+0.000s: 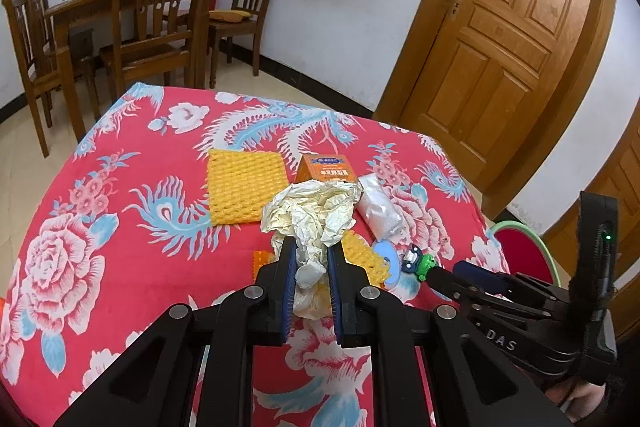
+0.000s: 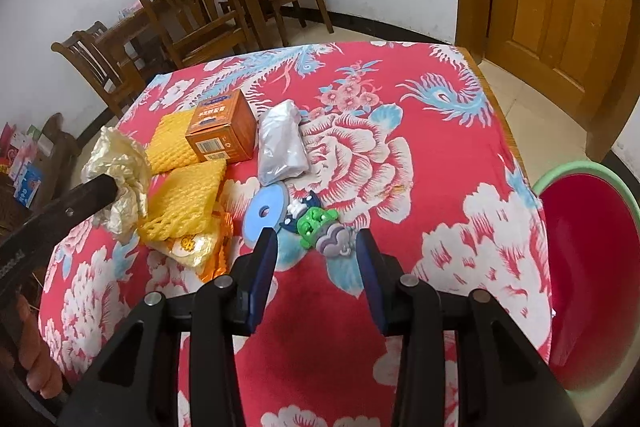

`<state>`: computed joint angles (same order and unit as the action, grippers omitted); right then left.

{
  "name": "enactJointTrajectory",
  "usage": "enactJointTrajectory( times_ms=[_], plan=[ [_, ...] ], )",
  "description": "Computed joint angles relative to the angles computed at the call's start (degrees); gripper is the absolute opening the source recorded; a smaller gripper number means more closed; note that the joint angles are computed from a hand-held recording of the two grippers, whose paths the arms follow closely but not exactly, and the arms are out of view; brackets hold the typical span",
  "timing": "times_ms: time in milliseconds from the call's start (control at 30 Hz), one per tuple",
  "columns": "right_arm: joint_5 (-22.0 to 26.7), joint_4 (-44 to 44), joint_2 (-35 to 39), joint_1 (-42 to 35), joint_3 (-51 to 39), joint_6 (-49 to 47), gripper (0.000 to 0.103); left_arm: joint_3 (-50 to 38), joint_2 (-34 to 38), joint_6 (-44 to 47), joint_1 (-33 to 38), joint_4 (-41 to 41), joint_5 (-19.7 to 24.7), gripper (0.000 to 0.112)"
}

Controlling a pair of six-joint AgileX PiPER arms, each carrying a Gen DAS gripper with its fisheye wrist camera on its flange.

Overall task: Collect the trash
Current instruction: 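Grasp the small white ball with the right tool while the left tool holds the paper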

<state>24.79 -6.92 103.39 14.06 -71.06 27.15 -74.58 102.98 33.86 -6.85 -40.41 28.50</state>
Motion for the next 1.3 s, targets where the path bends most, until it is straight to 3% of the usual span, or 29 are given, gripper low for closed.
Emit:
enactJointTrajectory(
  times_ms=[400, 533, 733, 833, 967, 1000, 1300],
  plan=[
    [0.19, -1.67, 2.95, 0.3, -2.28, 0.52, 0.042, -0.23, 0.38, 0.15, 0.11, -0.35, 0.34, 0.015],
    [0.57, -3.29, 3.69, 0.35, -2.65, 2.27, 0.034, -0.26, 0.36, 0.07, 0.12, -0.25, 0.38, 0.015],
    [0.14, -2.16, 3.45, 0.2, -2.22, 1.34, 0.032, -0.21, 0.28, 0.1, 0.14, -0.34, 0.41, 0.015],
    [-0.65, 1.42, 2.49, -0.4, -1.01, -1.43, 0.032, 0.1, -0.11, 0.25, 0.06, -0.35, 0.16, 0.015],
    [-1.83, 1.02, -0.08, -0.35, 1.4, -0.29, 0.031, 0.7, -1.08, 0.63, -0.01, -0.75, -0.17, 0.015],
    [-2.2, 0.69, -0.83, -0.37, 2.04, 0.16, 0.023, 0.81, -1.36, 0.68, 0.01, -0.82, -0.1, 0.015],
    [-3.68, -1.59, -6.73, -0.34, 6.88, 2.88, 0.022, 2.01, -3.57, 1.15, -0.92, -1.45, -0.13, 0.015]
  ],
)
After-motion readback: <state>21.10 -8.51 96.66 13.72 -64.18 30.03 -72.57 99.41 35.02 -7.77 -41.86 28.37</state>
